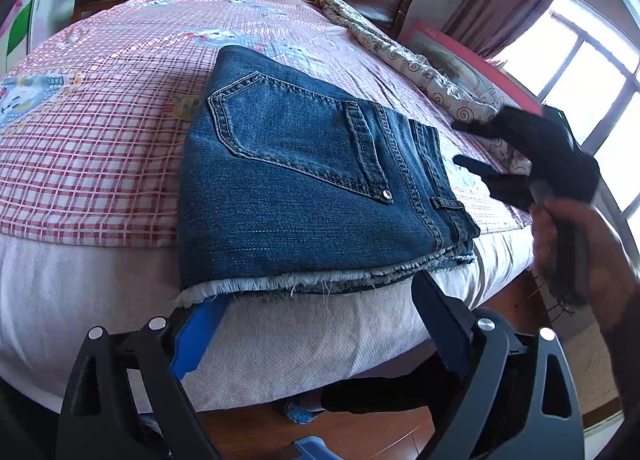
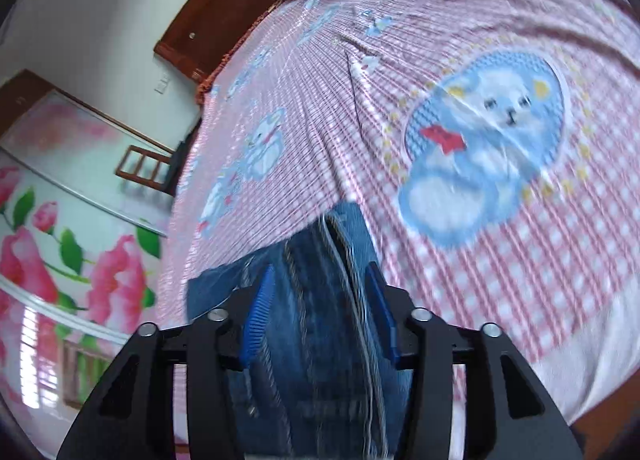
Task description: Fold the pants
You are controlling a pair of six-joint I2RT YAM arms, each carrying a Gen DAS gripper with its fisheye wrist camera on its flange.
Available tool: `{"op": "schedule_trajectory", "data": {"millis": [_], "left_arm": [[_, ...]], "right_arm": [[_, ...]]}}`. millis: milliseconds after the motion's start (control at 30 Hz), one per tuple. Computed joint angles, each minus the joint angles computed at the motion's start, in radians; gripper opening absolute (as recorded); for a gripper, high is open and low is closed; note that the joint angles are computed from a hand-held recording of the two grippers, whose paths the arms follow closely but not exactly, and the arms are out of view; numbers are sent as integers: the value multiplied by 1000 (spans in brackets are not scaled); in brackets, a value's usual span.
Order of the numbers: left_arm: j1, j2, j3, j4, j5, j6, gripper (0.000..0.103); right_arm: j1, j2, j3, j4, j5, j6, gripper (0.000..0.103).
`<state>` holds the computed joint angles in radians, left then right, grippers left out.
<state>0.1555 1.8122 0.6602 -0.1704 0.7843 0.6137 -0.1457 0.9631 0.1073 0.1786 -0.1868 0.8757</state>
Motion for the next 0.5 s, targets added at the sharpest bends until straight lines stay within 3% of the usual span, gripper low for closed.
{"op": "schedule_trajectory", "data": {"millis": [133,267,333,400,500], "left_arm": [[0,1,0,0,-2,-2,91],[-1,4,4,-4,-6,-4,92],[0,6,4,-5,-1,-6,92],[1,9,5,-5,2,-5,92],[-1,9,3,-3,2,-3,94]], "right_arm": [[18,275,100,82,-1,-78,59],[94,277,162,-7,95,-121,33],[79,215,137,-23,93,-121,14],[48,151,88,-12,87,-131,12],[44,239,88,43,91,-138,12]]}}
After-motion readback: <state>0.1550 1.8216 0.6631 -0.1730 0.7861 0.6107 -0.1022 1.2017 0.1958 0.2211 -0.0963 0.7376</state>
